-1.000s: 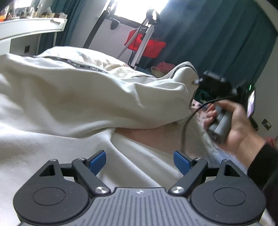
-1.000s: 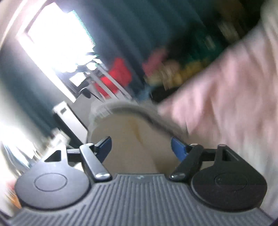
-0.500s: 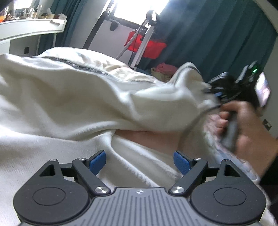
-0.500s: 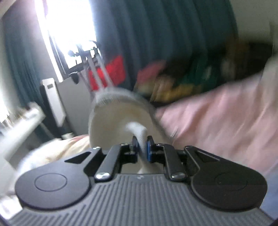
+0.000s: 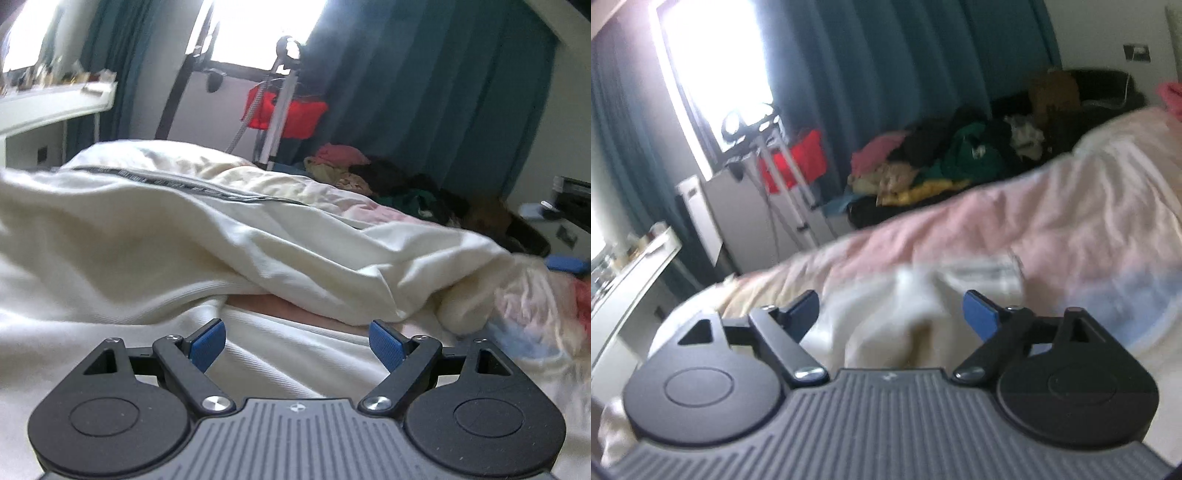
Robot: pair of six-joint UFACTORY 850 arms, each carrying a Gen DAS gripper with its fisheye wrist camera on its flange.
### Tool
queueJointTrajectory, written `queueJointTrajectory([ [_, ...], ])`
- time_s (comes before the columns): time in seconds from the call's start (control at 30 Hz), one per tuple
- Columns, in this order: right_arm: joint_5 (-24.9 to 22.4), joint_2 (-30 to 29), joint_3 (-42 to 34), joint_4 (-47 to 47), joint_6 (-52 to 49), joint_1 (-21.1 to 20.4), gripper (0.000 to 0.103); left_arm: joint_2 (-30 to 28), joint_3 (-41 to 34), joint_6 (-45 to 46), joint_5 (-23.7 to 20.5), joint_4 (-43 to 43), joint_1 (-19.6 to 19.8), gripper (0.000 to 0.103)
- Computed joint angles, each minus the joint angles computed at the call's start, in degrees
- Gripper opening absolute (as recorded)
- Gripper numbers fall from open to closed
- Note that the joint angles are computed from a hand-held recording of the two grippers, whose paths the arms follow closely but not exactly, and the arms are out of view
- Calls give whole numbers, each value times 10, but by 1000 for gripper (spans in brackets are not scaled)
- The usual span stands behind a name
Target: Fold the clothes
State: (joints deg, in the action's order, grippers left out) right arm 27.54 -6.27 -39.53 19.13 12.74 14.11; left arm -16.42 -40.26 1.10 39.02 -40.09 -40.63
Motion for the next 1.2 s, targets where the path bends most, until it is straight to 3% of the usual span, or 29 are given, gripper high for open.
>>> queueJointTrajectory([
  [0.1,-26,82,85,5,31,15,86,-6,-7,59,11,-29,-24,86],
  [0.3,36,190,215,67,64,43,86,-27,-27,224,48,-136,-87,86],
  [0.37,38,211,240,44,108,23,86,-34,-38,224,34,-124,-93,86],
  [0.5,50,210,254,-43,218,-45,86,-55,-79,125,-10,-29,-87,86],
  [0.67,74,208,274,-118,327,-112,86,-153,-212,108,-40,28,-87,88],
  [0.77,84,184,271,-137,343,-140,87,-241,-349,263,-85,-112,-94,88],
  [0.93,121,123,261,-243,455,-206,87,-386,-569,554,-29,-346,-108,88],
  [1.0,130,107,257,-243,470,-220,87,-419,-629,593,-54,-370,-104,80],
  [1.03,135,101,256,-243,479,-226,87,-432,-654,604,-66,-372,-103,69],
  [1.07,141,96,256,-240,486,-231,87,-443,-675,611,-81,-369,-104,52],
  [1.1,149,91,256,-232,486,-233,87,-454,-701,629,-94,-380,-105,45],
  [1.13,154,87,256,-215,478,-232,87,-469,-732,663,-105,-411,-108,31],
  [1.2,157,82,256,-169,449,-224,87,-500,-801,741,-124,-493,-113,23],
])
